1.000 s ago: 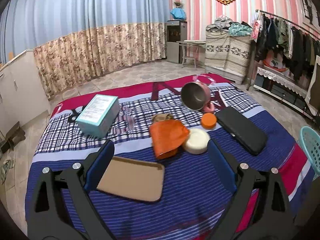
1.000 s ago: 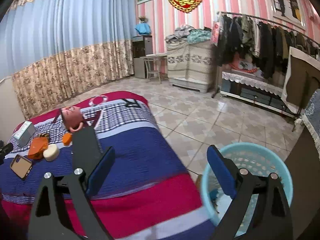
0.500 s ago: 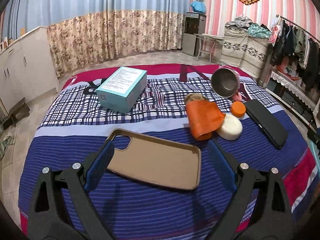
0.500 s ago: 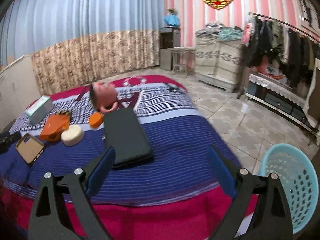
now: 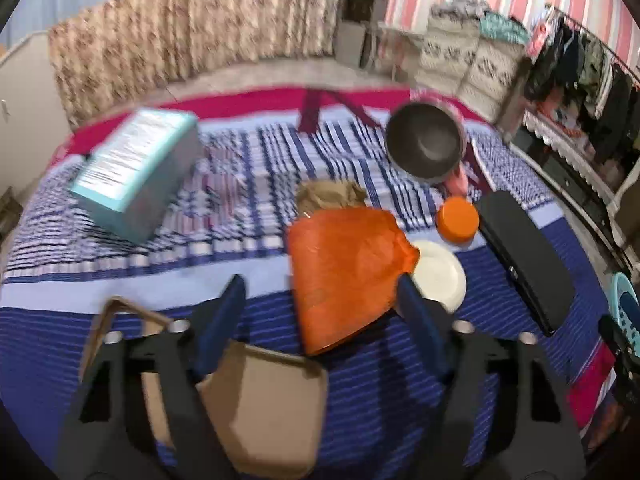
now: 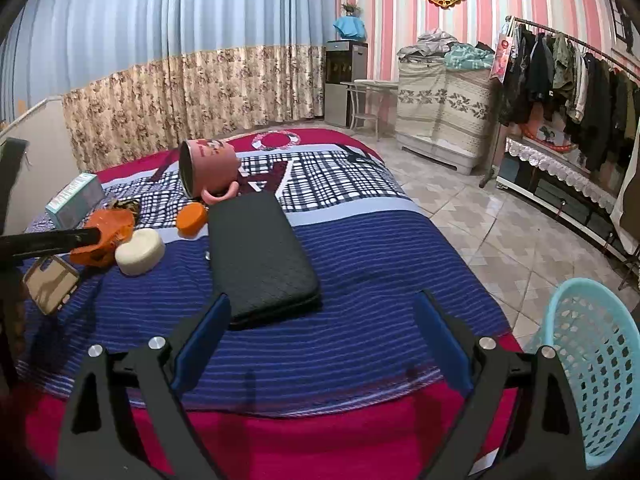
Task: Collect trash
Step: 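Grasp the orange cloth with the left tool, then grasp the white round soap with the right tool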
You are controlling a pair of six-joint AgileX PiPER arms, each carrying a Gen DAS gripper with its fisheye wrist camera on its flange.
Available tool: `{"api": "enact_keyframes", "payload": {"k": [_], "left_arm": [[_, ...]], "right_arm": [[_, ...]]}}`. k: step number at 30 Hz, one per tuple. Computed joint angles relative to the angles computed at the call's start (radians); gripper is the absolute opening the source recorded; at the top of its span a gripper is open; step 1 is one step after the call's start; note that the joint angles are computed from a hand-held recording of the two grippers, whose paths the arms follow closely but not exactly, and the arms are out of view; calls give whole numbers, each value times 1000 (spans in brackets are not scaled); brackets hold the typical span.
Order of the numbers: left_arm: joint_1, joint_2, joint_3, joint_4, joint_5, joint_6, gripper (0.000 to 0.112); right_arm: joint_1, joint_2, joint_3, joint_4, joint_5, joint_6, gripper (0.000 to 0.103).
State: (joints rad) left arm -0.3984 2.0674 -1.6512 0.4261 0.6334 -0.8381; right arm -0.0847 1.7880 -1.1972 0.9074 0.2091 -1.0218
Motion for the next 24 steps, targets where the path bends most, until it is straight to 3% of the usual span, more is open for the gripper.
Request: {"api": "enact_keyframes", "payload": {"k": [1, 2, 3, 4, 5, 7, 11, 15, 18, 24], "left_arm": [[8, 21, -18, -65, -1, 50, 55], [14, 28, -25, -100, -4, 77, 37], [21, 25, -10, -133, -24, 89, 29], [22, 13, 15, -125, -46, 71, 24], [23, -13, 56, -112, -84, 48, 11], [16, -88, 157, -22, -149, -45, 9], [-21, -219, 309, 248, -161, -304, 9], [-76, -340, 465, 557, -48, -584, 9], [-46, -400, 560, 600, -74, -638, 9], [50, -435, 643, 552, -136, -637, 9]], "right_arm": [[-2, 1, -2, -8, 1, 7, 91], [-3, 2, -3, -17, -1, 15, 91], [-4, 4, -8, -25, -1, 24, 91], [-3, 4, -9, -20, -3, 23, 91], [-1, 5, -11, -19, -4, 22, 91], [9, 8, -16, -20, -5, 26, 91], [49, 21, -37, -27, 1, 44, 91], [107, 45, -74, -54, 19, 76, 91], [163, 83, -123, -66, 40, 89, 91], [277, 209, -302, -389, 113, 392, 91]]}}
